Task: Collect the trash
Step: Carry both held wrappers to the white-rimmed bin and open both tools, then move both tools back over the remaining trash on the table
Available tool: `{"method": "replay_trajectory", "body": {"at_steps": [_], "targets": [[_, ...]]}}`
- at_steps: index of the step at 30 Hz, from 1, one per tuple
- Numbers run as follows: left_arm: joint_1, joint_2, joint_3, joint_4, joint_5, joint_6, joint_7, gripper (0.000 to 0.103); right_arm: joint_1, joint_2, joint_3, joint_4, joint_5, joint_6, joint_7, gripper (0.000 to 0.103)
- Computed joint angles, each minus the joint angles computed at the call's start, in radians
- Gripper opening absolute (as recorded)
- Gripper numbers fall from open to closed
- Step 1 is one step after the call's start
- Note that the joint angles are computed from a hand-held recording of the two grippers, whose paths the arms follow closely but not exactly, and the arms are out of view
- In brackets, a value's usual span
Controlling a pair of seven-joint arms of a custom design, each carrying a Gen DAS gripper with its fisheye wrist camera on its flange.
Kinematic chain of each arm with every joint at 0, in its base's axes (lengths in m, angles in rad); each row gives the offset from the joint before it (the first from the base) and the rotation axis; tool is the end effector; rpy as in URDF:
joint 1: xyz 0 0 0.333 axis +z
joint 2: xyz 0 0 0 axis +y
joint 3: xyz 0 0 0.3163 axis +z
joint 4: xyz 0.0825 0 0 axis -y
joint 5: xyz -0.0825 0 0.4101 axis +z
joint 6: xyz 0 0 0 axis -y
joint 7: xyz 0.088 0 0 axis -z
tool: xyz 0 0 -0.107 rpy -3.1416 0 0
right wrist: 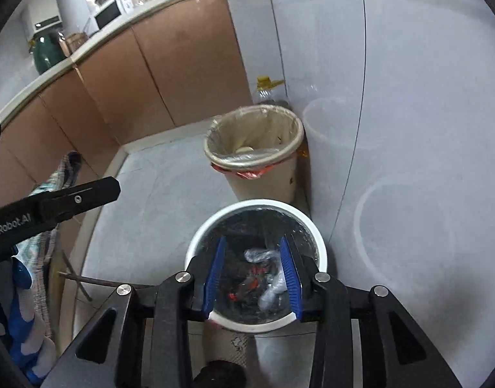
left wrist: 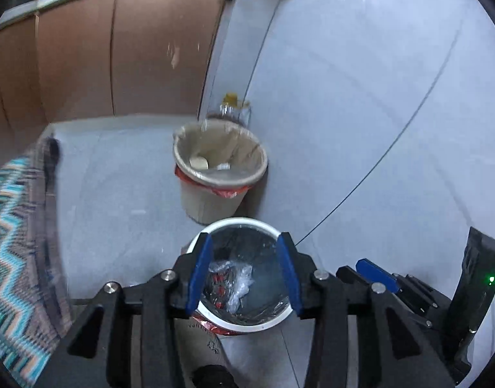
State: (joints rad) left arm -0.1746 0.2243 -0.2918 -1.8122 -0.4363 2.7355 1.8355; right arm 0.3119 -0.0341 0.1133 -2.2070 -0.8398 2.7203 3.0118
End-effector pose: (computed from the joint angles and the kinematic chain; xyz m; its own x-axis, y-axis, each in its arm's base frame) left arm 0.6278 -0.2813 0.4890 -0.4340 -0.8569 0.2782 -0.7473 0.1700 -0.6423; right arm 0.5173 0.2645 0.4318 -0.2527 -0.9496 -0.1857 -0.6972 0.3118 -0.6455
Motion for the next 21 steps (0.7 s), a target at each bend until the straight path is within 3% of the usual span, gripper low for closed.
{"method": "replay_trajectory", "body": {"at_steps": [4, 7, 12, 16, 21], "targets": [[0.033, -0.171, 0.000, -0.134, -0.151, 0.005, 0.125, 0.041, 0.019, -0.085, 0.045, -0.017, -0.052, -0.025, 0.049, 0.036], [0.013, -0.319, 0.049, -0.249, -0.245, 0.018, 0.218, 0.042, 0.032, -0.159, 0.100, -0.023, -0.078, -0.063, 0.083, 0.036], [-0.044, -0.551, 0.158, -0.426, -0.313, 0.047, 0.290, 0.053, 0.050, -0.231, 0.182, 0.005, -0.099, -0.117, 0.100, 0.038], [-0.065, -0.712, 0.241, -0.549, -0.291, 0.056, 0.290, 0.054, 0.072, -0.238, 0.235, 0.057, -0.126, -0.148, 0.097, 0.042], [-0.037, -0.883, 0.331, -0.676, -0.198, 0.056, 0.248, 0.055, 0.117, -0.207, 0.273, 0.131, -0.151, -0.156, 0.081, 0.042]]}}
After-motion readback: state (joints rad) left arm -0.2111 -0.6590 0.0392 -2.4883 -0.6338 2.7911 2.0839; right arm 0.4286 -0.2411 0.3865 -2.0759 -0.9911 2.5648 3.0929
